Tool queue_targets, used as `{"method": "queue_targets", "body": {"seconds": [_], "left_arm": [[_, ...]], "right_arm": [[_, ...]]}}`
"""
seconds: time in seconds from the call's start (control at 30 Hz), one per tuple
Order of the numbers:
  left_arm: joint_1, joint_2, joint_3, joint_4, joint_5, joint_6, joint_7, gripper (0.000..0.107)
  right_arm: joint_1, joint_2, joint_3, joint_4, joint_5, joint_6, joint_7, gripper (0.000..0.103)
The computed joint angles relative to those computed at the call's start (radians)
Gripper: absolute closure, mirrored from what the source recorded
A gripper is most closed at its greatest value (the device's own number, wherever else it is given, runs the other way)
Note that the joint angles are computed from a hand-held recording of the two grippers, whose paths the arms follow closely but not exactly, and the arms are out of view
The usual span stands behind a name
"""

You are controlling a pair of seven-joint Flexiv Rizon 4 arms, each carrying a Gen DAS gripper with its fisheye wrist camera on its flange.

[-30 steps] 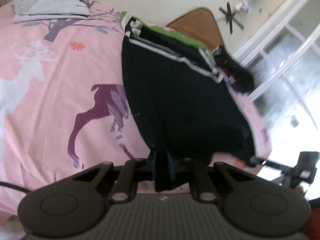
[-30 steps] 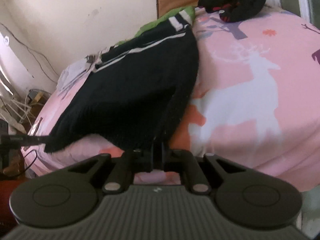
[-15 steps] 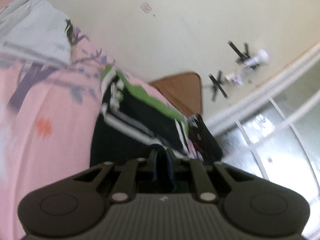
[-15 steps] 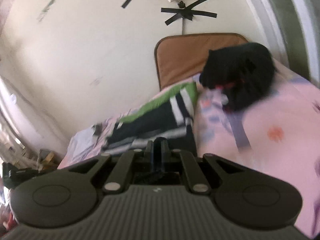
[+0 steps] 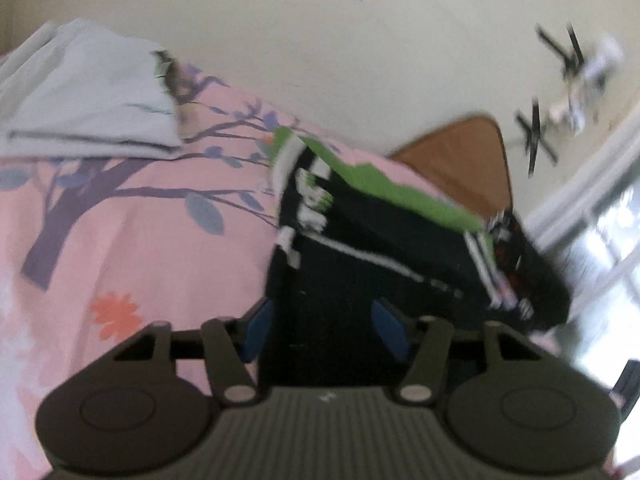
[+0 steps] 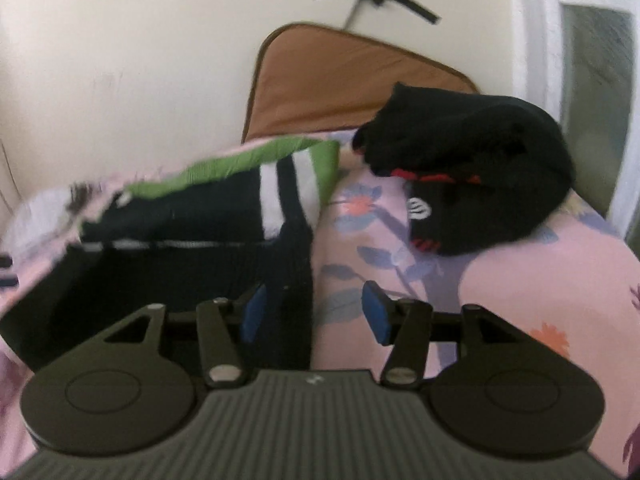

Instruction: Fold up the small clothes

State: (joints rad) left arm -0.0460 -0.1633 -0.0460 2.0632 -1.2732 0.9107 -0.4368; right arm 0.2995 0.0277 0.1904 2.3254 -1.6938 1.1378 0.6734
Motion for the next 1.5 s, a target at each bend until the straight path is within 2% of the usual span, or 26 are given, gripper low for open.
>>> {"method": "queue_targets", "body": {"seconds": [0.03, 0.1, 0.13, 0.17, 0.2, 0.3, 0.37, 0.4, 0.5, 0.57, 0.67, 0.8, 0.9, 0.97, 1.07, 1.17, 1.23, 1.3, 1.33, 1.37, 1.4, 1.47, 1.5], "left_arm": [[-0.012, -0.005, -0.006, 0.001, 0.016, 0.03, 0.022, 0.078], [-0.04, -0.016, -0.016, 0.009, 0.089, 0.104, 0.042, 0.098], [-0.049, -0.019, -0.025, 0.02, 0.082, 0.142, 0.081, 0.1], [-0.061, -0.015, -0.041, 0.036, 0.024, 0.192, 0.155, 0.101], [-0.07, -0.009, -0.046, 0.047, -0.011, 0.224, 0.204, 0.101], [-0.076, 0.016, -0.038, 0.065, -0.138, 0.255, 0.285, 0.102], [-0.077, 0.018, -0.025, 0.064, -0.205, 0.259, 0.275, 0.102], [-0.063, 0.013, -0.012, 0.063, -0.189, 0.216, 0.223, 0.101], [-0.051, 0.0, -0.001, 0.06, -0.124, 0.187, 0.142, 0.1], [-0.042, 0.008, 0.002, 0.056, -0.101, 0.167, 0.129, 0.097], [-0.037, 0.013, -0.006, 0.018, -0.143, 0.156, 0.167, 0.097], [-0.042, -0.042, -0.031, -0.106, -0.094, 0.172, 0.164, 0.096], [-0.043, -0.131, -0.065, -0.23, 0.002, 0.181, 0.112, 0.088], [-0.05, -0.207, -0.083, -0.323, 0.126, 0.204, 0.03, 0.084], [-0.069, -0.326, -0.087, -0.468, 0.324, 0.201, -0.117, 0.08], [-0.093, -0.444, -0.075, -0.616, 0.473, 0.176, -0.255, 0.076], [-0.104, -0.513, -0.071, -0.708, 0.545, 0.153, -0.328, 0.064], [-0.105, -0.561, -0.084, -0.768, 0.595, 0.141, -0.36, 0.055], [-0.105, -0.579, -0.089, -0.788, 0.621, 0.141, -0.369, 0.054], [-0.107, -0.595, -0.091, -0.806, 0.648, 0.139, -0.383, 0.054], [-0.107, -0.609, -0.094, -0.823, 0.671, 0.129, -0.399, 0.054], [-0.099, -0.633, -0.112, -0.852, 0.704, 0.097, -0.423, 0.061], [-0.094, -0.64, -0.126, -0.858, 0.719, 0.092, -0.422, 0.073]], "right_arm": [[0.009, -0.018, 0.005, -0.012, 0.031, -0.017, -0.03, 0.047], [0.021, -0.052, 0.006, -0.034, 0.06, -0.038, -0.079, 0.053], [0.032, -0.063, 0.012, -0.041, 0.093, -0.063, -0.114, 0.075], [0.039, -0.074, 0.011, -0.047, 0.109, -0.073, -0.137, 0.087], [0.039, -0.079, 0.005, -0.053, 0.093, -0.064, -0.125, 0.088], [0.07, -0.064, 0.024, -0.049, 0.103, -0.177, -0.145, 0.091], [0.077, -0.054, 0.026, -0.04, 0.092, -0.208, -0.117, 0.091], [0.08, -0.061, 0.026, -0.041, 0.105, -0.212, -0.121, 0.09], [0.091, -0.083, 0.024, -0.049, 0.131, -0.222, -0.164, 0.084], [0.106, -0.079, 0.034, -0.06, 0.202, -0.256, -0.244, 0.063], [0.094, -0.034, 0.023, -0.052, 0.149, -0.246, -0.192, 0.061], [0.03, -0.003, -0.019, -0.091, 0.058, -0.097, -0.16, 0.061], [-0.015, -0.061, -0.056, -0.18, 0.013, 0.029, -0.174, 0.06], [-0.038, -0.135, -0.077, -0.263, 0.019, 0.122, -0.225, 0.059], [-0.031, -0.247, -0.088, -0.363, 0.184, 0.146, -0.422, 0.054], [0.014, -0.342, -0.11, -0.456, 0.371, 0.078, -0.643, 0.051], [0.024, -0.394, -0.131, -0.509, 0.445, 0.097, -0.727, 0.049], [0.012, -0.447, -0.131, -0.558, 0.54, 0.164, -0.831, 0.04], [0.01, -0.476, -0.127, -0.587, 0.584, 0.184, -0.886, 0.034], [0.008, -0.506, -0.121, -0.616, 0.624, 0.196, -0.943, 0.027], [-0.001, -0.539, -0.101, -0.647, 0.68, 0.201, -1.018, 0.024], [-0.023, -0.6, -0.036, -0.713, 0.812, 0.149, -1.17, 0.023], [-0.049, -0.632, 0.022, -0.752, 0.905, 0.108, -1.258, 0.023]]}}
